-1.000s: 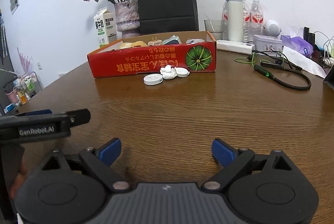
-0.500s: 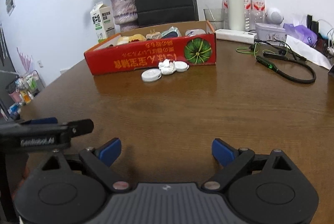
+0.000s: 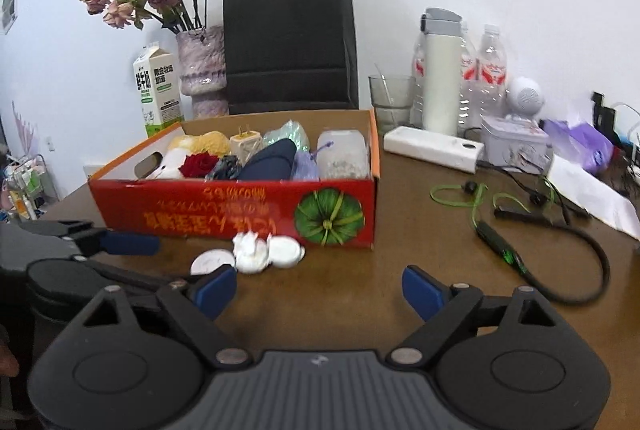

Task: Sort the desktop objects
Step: 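Grasp a white round disc with the left tool while the right tool grasps white tissue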

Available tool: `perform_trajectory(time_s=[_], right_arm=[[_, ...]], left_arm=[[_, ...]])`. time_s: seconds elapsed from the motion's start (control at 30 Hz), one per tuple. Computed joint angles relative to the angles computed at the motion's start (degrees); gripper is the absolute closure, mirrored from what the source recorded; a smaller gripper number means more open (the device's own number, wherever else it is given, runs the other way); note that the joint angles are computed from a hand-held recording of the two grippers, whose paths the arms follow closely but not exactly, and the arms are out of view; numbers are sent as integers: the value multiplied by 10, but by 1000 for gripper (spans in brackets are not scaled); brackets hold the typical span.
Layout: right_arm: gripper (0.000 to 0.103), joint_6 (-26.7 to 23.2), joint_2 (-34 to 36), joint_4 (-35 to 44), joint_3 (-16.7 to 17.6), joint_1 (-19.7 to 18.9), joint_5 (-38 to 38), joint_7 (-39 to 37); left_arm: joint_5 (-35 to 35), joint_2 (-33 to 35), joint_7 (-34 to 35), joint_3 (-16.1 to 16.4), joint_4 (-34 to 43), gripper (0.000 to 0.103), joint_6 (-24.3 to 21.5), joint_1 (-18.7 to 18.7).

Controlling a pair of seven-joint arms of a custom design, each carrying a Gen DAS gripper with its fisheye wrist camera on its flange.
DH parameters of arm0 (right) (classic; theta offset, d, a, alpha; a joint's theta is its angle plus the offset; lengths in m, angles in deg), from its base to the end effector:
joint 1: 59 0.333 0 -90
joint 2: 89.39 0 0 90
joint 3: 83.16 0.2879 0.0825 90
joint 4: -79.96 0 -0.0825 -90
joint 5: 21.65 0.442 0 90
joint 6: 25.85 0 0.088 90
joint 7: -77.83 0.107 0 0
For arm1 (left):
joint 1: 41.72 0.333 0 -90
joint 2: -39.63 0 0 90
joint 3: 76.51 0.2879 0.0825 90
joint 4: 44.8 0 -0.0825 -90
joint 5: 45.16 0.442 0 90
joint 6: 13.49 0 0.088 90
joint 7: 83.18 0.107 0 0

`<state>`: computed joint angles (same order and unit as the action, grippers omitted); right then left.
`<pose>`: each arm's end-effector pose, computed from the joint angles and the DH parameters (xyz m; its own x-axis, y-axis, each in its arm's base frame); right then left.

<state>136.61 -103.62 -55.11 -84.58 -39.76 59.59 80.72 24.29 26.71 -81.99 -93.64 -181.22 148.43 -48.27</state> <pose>0.5349 0.1182 0.4171 0.5833 -0.8084 -0.0784 -0.4672 -0.2550 -0.8466 0.4833 -0.2636 0.3919 0.0418 -0.9988 0.0273 -0.6009 -0.0469 -0.7980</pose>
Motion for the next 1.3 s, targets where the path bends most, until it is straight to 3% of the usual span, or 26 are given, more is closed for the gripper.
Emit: perform_trajectory(time_s=[0.1, 0.17, 0.23, 0.37, 0.47, 0.57, 0.67, 0.73, 0.77, 0.8, 0.87, 1.03, 1.2, 1.27, 1.3], right_arm=[[19, -10, 25, 26, 2, -1, 0, 5], [24, -13, 37, 37, 7, -2, -3, 10], [30, -21, 42, 41, 12, -3, -10, 12], [37, -19, 55, 47, 23, 3, -2, -17], [47, -21, 70, 57, 31, 4, -18, 2], [51, -34, 80, 66, 36, 7, -9, -13], [57, -15, 103, 81, 49, 12, -15, -23], [64, 7, 123, 98, 57, 16, -7, -36], [77, 17, 133, 105, 62, 15, -30, -17], [83, 26, 138, 108, 66, 15, -63, 14], [84, 30, 131, 101, 69, 14, -57, 13], [84, 15, 11, -18, 51, 25, -5, -23], [84, -17, -145, -162, 11, 36, -38, 54], [84, 9, -200, -205, 1, 50, -39, 30], [84, 29, -224, -223, -4, 58, -34, 17]], left_arm=[[-14, 20, 3, 8, 10, 30, 11, 3], [-14, 22, -5, 10, 8, 50, 17, 5], [-15, 12, 3, 9, 0, 63, 4, 2], [-20, -28, -16, 11, -41, 63, 36, 12], [-34, -69, -29, -1, -75, 63, 19, 20], [-43, -109, -48, -12, -106, 63, 24, 34], [-62, -128, -40, -21, -120, 63, 20, 42], [-83, -131, -31, -25, -124, 63, 15, 43], [-91, -133, -28, -27, -126, 63, 16, 44], [-99, -134, -27, -29, -126, 63, 15, 45], [-106, -145, -25, -36, -134, 63, 15, 47], [-142, -209, -13, -56, -173, 63, -16, 23], [-198, -274, -2, -77, -219, 63, -38, -25], [-215, -292, 7, -84, -234, 63, -41, -43], [-228, -301, 9, -93, -237, 63, -63, -53]])
